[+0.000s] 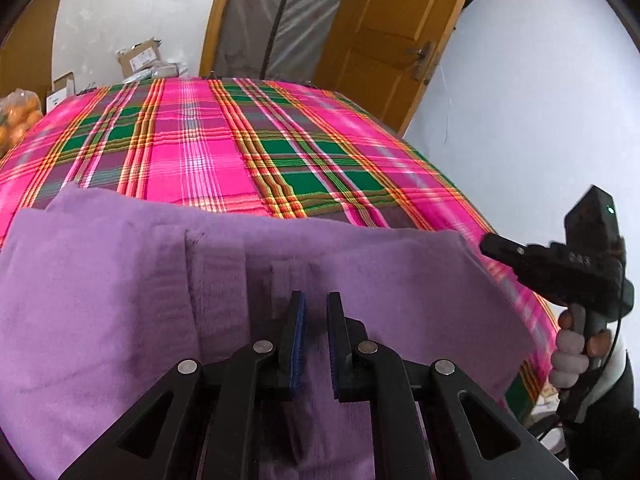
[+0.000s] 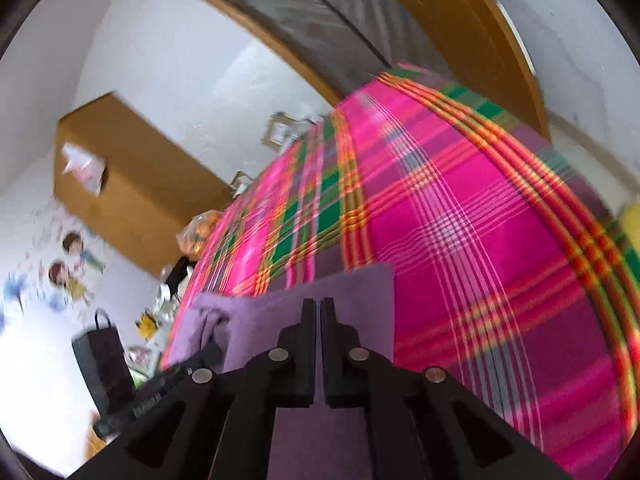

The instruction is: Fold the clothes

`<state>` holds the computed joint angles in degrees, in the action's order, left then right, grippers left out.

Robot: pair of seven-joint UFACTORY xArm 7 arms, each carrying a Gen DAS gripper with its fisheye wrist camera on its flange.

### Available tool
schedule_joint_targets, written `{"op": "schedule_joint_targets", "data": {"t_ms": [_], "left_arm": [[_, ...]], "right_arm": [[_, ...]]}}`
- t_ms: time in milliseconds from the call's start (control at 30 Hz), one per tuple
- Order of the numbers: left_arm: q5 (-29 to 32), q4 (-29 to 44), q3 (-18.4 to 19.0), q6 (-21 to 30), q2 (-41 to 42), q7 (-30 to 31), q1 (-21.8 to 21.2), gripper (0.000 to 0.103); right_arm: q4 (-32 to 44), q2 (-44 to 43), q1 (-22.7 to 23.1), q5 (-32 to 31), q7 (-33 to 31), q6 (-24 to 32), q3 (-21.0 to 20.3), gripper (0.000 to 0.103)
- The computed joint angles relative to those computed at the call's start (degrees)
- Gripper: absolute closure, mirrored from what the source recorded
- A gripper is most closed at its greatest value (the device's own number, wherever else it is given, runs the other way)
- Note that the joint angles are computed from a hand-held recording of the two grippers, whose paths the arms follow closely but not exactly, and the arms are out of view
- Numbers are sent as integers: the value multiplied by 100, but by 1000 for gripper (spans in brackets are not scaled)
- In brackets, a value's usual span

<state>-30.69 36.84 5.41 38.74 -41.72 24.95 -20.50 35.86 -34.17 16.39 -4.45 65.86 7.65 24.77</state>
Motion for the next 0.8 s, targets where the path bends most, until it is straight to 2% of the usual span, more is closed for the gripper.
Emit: {"op": "schedule_joint_targets", "data": {"t_ms": [100, 200, 300, 400, 500, 633, 733, 800], "left_arm": [[33, -288, 53, 53, -458, 123, 3, 92], [128, -512, 105, 196, -835, 220, -3, 92], [214, -712, 77, 141, -1052, 339, -24, 92], [340, -767, 19, 135, -1206, 318, -8, 92], [480, -905, 55, 200, -1431, 385, 0, 92], [480, -1160, 115, 40, -1694, 488, -65, 92], [541, -1151, 116, 50, -1693, 450, -83, 92], [548, -1109, 166, 93, -1658, 450, -108, 92]], "right_arm": [[43, -391, -320, -418, 38, 467, 596, 100], [295, -404, -474, -891, -26, 1314, 1044, 100], [400, -512, -771, -1516, 94, 1663, 1535, 100], [528, -451, -653, -1645, 138, 1909, 1474, 99], [272, -672, -638, -1758, 502, 1650, 1494, 98], [53, -889, -676, -1819, 794, 1399, 1576, 98], [107, -828, -539, -1760, 685, 1520, 1478, 98], [238, -669, -357, -1613, 544, 1689, 1273, 98]]}}
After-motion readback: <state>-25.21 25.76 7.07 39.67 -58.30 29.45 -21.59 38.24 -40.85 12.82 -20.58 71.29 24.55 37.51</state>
